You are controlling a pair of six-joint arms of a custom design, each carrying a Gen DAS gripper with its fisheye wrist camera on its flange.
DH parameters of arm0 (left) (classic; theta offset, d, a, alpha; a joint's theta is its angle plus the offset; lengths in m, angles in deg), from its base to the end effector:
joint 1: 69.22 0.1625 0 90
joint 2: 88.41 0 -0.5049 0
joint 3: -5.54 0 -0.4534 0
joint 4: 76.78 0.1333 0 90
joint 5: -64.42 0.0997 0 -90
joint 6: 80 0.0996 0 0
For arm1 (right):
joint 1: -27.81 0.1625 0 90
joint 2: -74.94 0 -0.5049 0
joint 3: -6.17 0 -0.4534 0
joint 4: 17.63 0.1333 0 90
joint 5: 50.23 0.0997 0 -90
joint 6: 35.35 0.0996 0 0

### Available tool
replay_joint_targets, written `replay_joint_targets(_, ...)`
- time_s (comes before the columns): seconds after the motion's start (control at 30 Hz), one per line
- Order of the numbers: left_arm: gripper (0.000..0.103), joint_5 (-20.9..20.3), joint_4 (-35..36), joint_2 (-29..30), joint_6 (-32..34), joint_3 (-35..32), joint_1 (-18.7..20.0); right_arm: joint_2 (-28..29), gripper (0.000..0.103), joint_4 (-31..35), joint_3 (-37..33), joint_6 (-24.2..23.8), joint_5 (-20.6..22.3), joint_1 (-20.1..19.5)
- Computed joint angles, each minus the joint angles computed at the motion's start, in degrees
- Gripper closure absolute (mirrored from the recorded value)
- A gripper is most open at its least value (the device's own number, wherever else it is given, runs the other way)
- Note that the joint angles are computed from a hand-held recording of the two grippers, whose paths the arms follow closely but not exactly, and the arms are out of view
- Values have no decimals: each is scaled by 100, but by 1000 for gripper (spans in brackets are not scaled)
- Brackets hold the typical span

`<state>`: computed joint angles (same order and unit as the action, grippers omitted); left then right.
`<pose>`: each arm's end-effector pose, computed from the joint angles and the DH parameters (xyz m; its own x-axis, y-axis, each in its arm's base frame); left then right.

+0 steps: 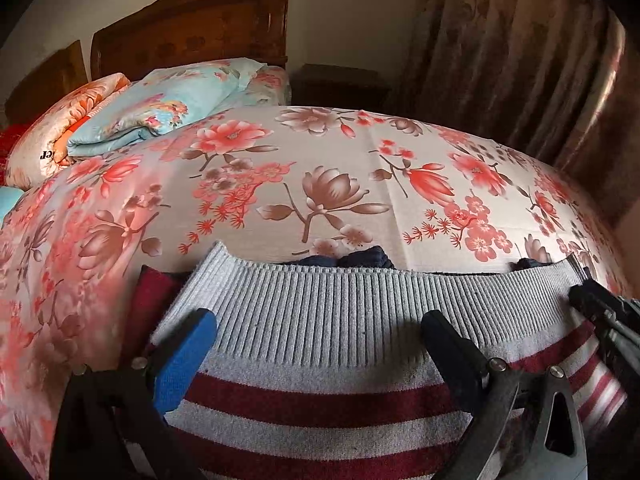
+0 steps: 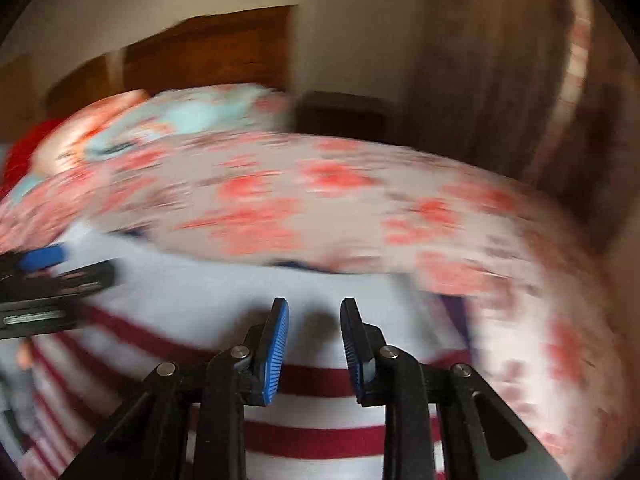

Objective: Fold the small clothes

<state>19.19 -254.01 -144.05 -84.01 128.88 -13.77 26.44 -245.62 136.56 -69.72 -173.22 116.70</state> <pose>-0.1583 -0.5886 0.1265 -0.7539 0.1539 -0.6387 0.4830 0.7889 -0.3799 0.0689 -0.5249 0.1279 -0.6911 0.0716 0.7192 -0.4596 0.7245 -0.5137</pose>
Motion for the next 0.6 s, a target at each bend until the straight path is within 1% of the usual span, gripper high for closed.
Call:
replay_joint_targets(0.03, 0, -14, -9, -7, 0, 3, 3, -93, 75, 80, 23, 164, 3, -84)
replay_joint_targets(0.07, 0, -15, -15, -6, -6, 6, 1, -261, 75, 292, 74, 434, 99, -245)
replay_joint_targets(0.13, 0, -5, -7, -8, -9, 6, -2, -593, 76, 578, 249, 864, 791, -552)
replay_joint_targets(0.17, 0, 3, -3, -12, -16, 8, -6, -615, 76, 569, 268, 906, 911, -600)
replay_joint_targets(0.27, 0, 104, -90, -12, -58, 37, -32, -379, 74, 344, 138, 614, 540, -445)
replay_joint_targets(0.3, 0, 156, -223, -13, -63, 72, -46, -351, 74, 312, 130, 584, 506, -433)
replay_joint_targets(0.33, 0, 210, -447, -16, -50, 128, -67, -376, 74, 324, 148, 611, 570, -460)
replay_joint_targets(0.4, 0, 161, -1405, 0, 281, 347, -144, -500, 74, 377, 249, 729, 827, -570)
replay_joint_targets(0.43, 0, 60, -1906, 3, 562, 470, -205, -530, 74, 388, 277, 767, 902, -594)
replay_joint_targets(0.47, 0, -87, -2167, -12, 845, 561, -267, -540, 74, 410, 269, 765, 906, -598)
replay_joint_targets(0.5, 0, -213, -2188, -26, 1051, 605, -319, -545, 74, 387, 288, 741, 885, -597)
replay_joint_targets(0.53, 0, -369, -1970, -48, 1153, 603, -353, -525, 74, 416, 238, 725, 857, -588)
replay_joint_targets(0.6, 0, -762, -911, -75, 958, 437, -355, -524, 74, 434, 225, 737, 886, -602)
